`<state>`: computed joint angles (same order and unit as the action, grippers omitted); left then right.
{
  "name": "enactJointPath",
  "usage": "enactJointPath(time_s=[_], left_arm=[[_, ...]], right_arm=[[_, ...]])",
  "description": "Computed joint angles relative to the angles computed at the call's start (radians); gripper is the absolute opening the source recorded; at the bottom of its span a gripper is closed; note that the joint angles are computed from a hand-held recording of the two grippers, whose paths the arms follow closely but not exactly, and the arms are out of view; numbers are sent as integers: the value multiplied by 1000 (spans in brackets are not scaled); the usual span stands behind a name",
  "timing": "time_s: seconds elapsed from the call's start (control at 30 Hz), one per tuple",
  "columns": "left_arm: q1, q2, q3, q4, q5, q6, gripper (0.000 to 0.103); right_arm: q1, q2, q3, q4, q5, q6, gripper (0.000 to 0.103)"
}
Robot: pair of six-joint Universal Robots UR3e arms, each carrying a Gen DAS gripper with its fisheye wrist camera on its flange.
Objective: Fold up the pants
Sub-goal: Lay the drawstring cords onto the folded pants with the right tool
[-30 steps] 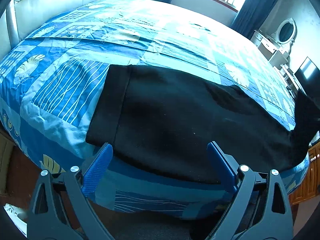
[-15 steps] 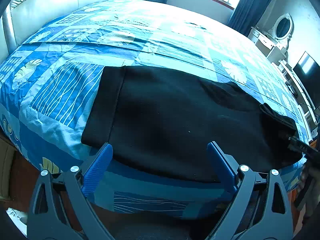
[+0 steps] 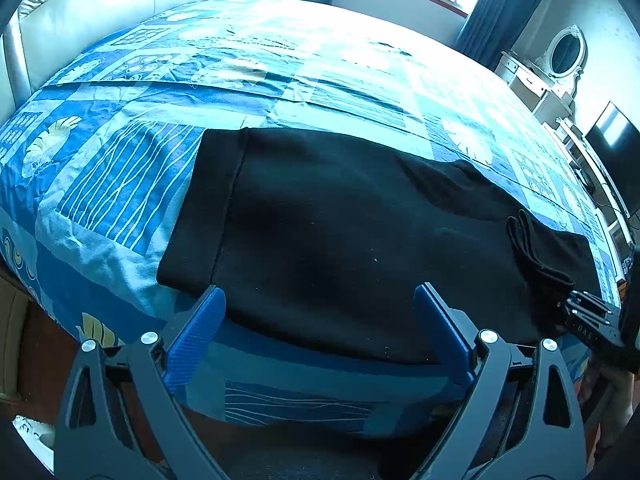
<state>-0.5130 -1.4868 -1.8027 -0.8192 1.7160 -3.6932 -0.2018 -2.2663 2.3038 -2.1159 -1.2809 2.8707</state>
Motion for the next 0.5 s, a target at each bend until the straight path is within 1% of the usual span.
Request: enactJointPath(time_s=[0.07,0.17,0.27,0.4,0.5], left_arm=[[0,0,1,-1,0,0,95],[-1,-1,-3,4,-2,-3,95],[1,-1,-7,7,-6,-1,95],[-5,-6,-3,5,-5,-1,95],[-9,-8,1,1,-4,-1,95]], right_arm=[[-2,-12,2,15,7,-4,20],[-33,-49,-2,87,54,-33,30],[3,-53,-4,86,36,-29,37],[81,-34,-7,50,-22,3,40],[99,-34,-16,66,-20,17,42]])
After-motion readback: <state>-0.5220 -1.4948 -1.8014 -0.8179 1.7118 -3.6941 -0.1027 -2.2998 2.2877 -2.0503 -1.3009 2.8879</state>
